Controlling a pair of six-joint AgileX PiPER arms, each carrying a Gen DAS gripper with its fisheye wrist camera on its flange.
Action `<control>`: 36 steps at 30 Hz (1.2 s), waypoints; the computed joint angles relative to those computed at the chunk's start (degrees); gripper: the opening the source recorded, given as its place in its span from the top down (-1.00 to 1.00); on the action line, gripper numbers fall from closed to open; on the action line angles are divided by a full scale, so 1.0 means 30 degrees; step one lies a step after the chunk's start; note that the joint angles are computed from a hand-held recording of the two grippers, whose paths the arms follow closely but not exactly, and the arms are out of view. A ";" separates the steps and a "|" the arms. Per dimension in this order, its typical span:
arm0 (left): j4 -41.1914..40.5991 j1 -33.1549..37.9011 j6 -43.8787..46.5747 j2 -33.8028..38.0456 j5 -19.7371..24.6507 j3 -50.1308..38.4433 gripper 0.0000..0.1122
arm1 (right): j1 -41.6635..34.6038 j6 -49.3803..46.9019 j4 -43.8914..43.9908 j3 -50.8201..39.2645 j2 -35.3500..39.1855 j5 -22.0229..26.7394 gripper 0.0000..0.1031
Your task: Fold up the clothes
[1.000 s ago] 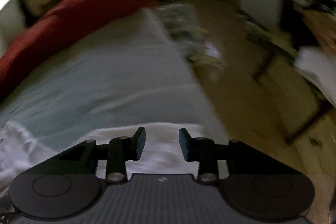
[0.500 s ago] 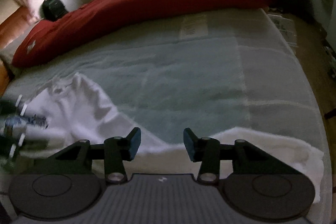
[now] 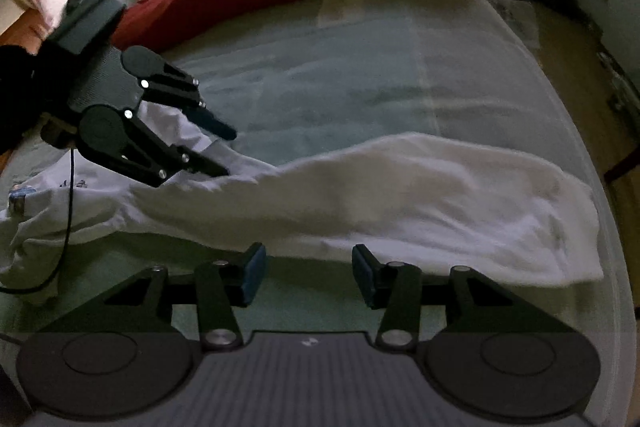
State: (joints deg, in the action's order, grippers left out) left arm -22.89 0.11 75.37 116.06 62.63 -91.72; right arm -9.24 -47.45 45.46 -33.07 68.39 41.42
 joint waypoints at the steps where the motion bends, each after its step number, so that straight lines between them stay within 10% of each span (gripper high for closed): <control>1: 0.0285 -0.0081 -0.0633 0.0333 0.0606 -0.0633 0.54 | -0.0296 -0.0133 0.0090 0.0157 -0.0090 0.0098 -0.03; 3: 0.0544 -0.0149 -0.1936 0.0847 0.1821 -0.1790 0.99 | -0.0951 -0.0507 0.0271 0.0450 -0.0250 0.0391 -0.03; 18: 0.1137 0.0173 -0.6304 -0.0722 -0.2408 -0.0144 0.99 | -0.8048 -0.1776 0.4517 0.1998 0.1901 0.2423 -0.04; 26: 0.1473 0.0104 -0.7222 -0.0609 -0.2884 -0.0026 0.98 | -1.3151 -0.5685 1.1731 0.3218 0.6820 0.3497 -0.05; 30: 0.1508 -0.0010 -0.7441 -0.0773 -0.3117 0.0112 0.98 | -1.2667 -0.6029 1.2812 0.3393 0.6333 0.2197 0.87; 36: 0.1227 -0.0334 -0.7428 -0.0702 -0.3349 0.0135 0.95 | -1.4148 -0.4519 1.0309 0.3689 0.3213 0.2189 0.83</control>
State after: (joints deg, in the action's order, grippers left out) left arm -19.21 -0.90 53.08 113.96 52.58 -91.31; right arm -51.68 -61.00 76.39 -22.01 78.03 47.99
